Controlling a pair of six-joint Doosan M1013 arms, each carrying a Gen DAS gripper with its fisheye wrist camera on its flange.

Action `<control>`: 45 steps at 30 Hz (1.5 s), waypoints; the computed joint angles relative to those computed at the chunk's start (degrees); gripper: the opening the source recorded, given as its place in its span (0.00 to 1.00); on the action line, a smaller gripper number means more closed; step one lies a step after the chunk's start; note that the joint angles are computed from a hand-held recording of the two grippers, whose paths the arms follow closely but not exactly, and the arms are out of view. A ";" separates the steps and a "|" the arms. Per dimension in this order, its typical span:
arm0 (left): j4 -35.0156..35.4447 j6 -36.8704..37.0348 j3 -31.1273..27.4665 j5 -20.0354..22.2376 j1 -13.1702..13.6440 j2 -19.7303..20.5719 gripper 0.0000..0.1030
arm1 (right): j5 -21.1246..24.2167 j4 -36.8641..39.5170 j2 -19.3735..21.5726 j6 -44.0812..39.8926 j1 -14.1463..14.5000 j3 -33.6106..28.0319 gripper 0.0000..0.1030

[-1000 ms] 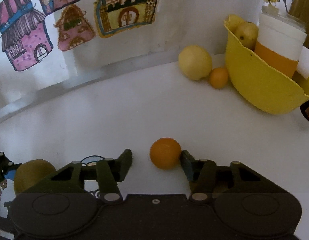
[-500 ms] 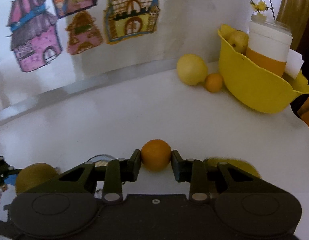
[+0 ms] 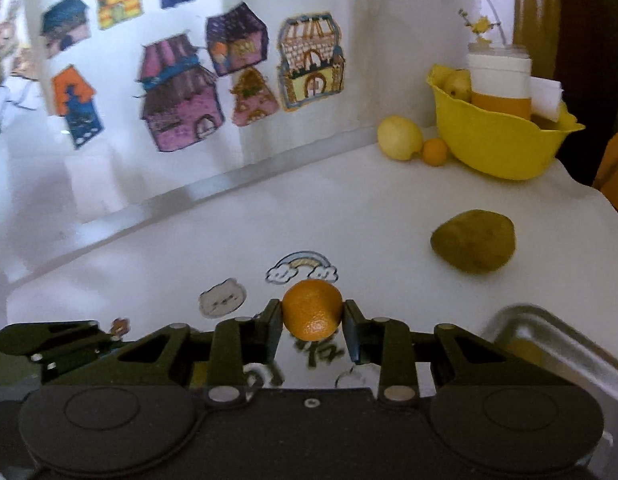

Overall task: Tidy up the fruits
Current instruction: 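Carry the kiwi and the orange over the metal tray with both grippers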

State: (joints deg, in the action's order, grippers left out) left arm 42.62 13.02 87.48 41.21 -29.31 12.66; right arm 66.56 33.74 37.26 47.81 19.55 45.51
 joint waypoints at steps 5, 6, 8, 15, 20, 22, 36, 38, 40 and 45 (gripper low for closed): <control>-0.09 -0.98 1.17 -1.13 -1.18 -0.85 0.57 | -6.28 5.49 -5.75 -3.65 -1.45 9.79 0.33; 0.28 -1.26 1.38 -1.08 -1.53 -0.98 0.57 | -7.40 6.64 -6.75 -4.13 -1.81 11.54 0.33; 0.57 -1.83 1.75 -1.23 -1.95 -1.24 0.57 | -10.15 8.36 -8.95 -5.69 -2.45 15.22 0.33; 3.18 -7.37 3.15 -2.36 -3.05 -2.30 0.57 | -17.70 12.84 -15.25 -7.93 -4.95 25.39 0.33; 5.29 -8.43 3.44 -2.92 -3.93 -2.66 0.57 | -20.19 15.30 -18.02 -6.00 -6.38 30.66 0.33; 5.44 -8.38 3.51 -3.13 -4.28 -2.81 0.57 | -21.22 15.78 -18.84 -5.29 -6.82 32.39 0.33; 3.96 -5.48 1.74 -4.04 -6.51 -2.35 0.57 | -27.97 16.81 -24.07 -5.86 -9.54 40.93 0.33; 3.28 -4.78 1.41 -4.40 -6.76 -2.00 0.57 | -29.79 16.29 -24.77 -6.10 -9.72 41.98 0.33; 2.55 -3.83 0.97 -4.80 -7.04 -1.60 0.57 | -31.14 15.61 -25.23 -5.70 -9.89 42.74 0.33; -0.14 -0.01 -0.29 -5.70 -7.57 -0.47 0.57 | -32.84 16.00 -25.70 -6.09 -10.70 44.23 0.33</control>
State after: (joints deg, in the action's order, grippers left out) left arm 42.48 13.00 87.19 35.50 -36.88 12.19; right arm 33.72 49.73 11.56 41.72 8.84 89.74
